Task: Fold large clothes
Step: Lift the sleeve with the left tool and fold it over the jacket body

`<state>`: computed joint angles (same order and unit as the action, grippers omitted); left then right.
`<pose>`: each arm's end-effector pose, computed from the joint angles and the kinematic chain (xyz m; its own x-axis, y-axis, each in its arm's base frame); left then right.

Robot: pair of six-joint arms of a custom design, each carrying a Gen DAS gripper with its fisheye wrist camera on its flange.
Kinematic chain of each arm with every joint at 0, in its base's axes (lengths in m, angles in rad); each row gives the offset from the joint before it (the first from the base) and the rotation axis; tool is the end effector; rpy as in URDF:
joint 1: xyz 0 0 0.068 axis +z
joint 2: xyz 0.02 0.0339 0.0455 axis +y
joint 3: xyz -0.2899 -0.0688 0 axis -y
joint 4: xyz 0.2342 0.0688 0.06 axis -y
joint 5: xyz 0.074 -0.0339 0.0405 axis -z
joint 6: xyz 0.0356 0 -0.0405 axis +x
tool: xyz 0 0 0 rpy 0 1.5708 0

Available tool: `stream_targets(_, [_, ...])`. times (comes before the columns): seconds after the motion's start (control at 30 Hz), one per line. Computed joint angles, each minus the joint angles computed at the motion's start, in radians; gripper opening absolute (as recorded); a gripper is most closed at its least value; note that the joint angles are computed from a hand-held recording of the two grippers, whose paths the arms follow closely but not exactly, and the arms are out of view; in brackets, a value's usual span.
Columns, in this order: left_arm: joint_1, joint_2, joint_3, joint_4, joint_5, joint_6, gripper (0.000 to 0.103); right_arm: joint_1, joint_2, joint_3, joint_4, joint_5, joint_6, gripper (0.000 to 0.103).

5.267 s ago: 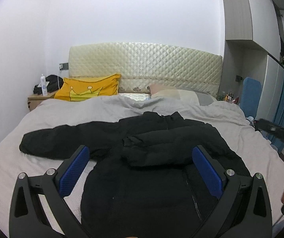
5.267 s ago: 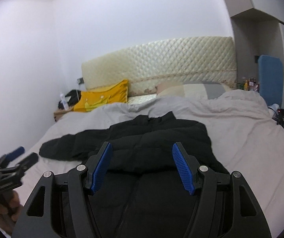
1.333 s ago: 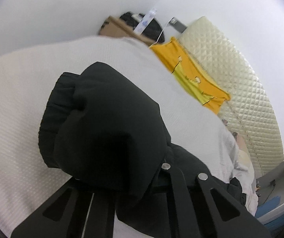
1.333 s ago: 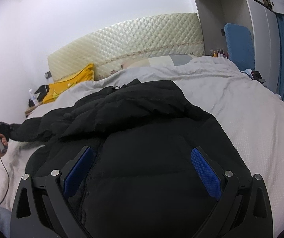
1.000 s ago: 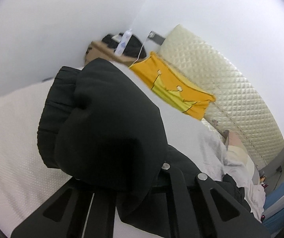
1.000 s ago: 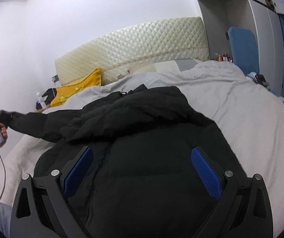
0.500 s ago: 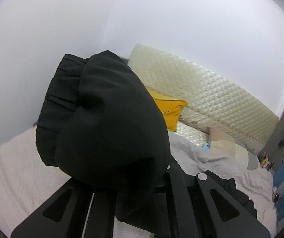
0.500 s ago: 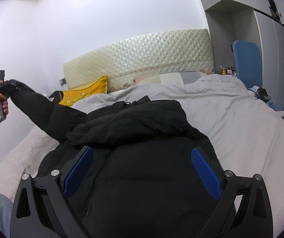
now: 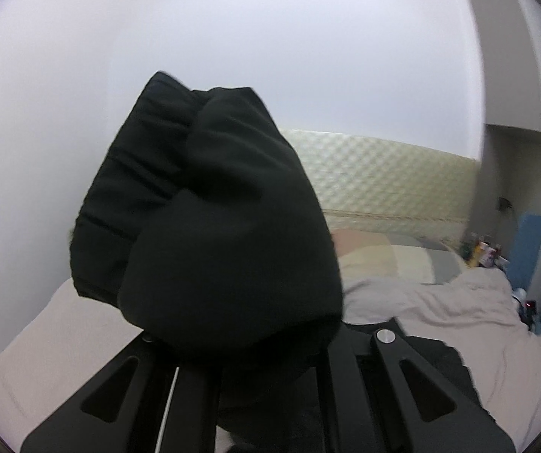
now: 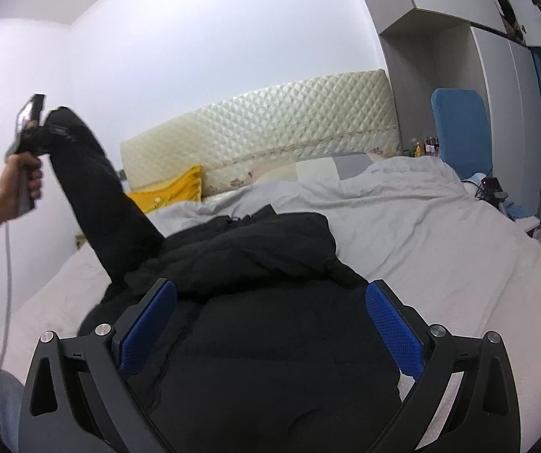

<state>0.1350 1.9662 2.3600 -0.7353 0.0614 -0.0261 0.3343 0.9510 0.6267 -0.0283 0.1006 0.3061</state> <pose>0.4245 0.0555 0.4896 -0.3297 -0.0711 -0.9414 -0.0857 0.9953 -0.0451 0.1858 0.0607 0.2939 -0.3826 0.1845 -0.9053 -0.1281 0.9598 0.2497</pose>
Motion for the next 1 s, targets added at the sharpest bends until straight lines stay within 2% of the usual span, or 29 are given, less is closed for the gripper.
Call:
stream_targets(0.17, [-0.139,0.022,-0.032,0.033,-0.035,-0.009,0.008,-0.09,-0.039,-0.033,0.026,-0.083,0.019,0.103])
stream_targets(0.3, [-0.262,0.02,-0.143,0.104,-0.058,-0.003,0.009,-0.148,-0.026,-0.048,0.045,-0.144,0.023,0.103])
stream_targets(0.4, [-0.327,0.086,-0.125,0.103,-0.071,0.001,0.009,-0.198,-0.008,-0.055,0.067,-0.185,0.026,0.103])
stream_targets(0.5, [-0.369,0.102,-0.184,0.148,-0.072,0.005,0.009,-0.245,0.02,-0.06,0.094,-0.226,0.04,0.103])
stream_targets(0.63, [-0.44,0.162,-0.229,0.195,-0.143,0.073,0.009,-0.259,0.061,-0.063,0.124,-0.245,0.048,0.103])
stream_targets(0.77, [-0.438,0.146,-0.357,0.25,-0.104,0.09,0.009,-0.244,0.1,-0.065,0.155,-0.24,0.024,0.103])
stream_targets(0.87, [-0.479,0.19,-0.408,0.319,-0.141,0.114,0.01,-0.249,0.129,-0.068,0.169,-0.265,0.031,0.103])
stream_targets(0.93, [-0.489,0.191,-0.494,0.412,-0.157,0.138,0.01,-0.253,0.149,-0.069,0.186,-0.277,0.039,0.103])
stream_targets(1.0, [-0.511,0.202,-0.504,0.413,-0.17,0.124,0.01,-0.253,0.172,-0.07,0.203,-0.274,0.04,0.103])
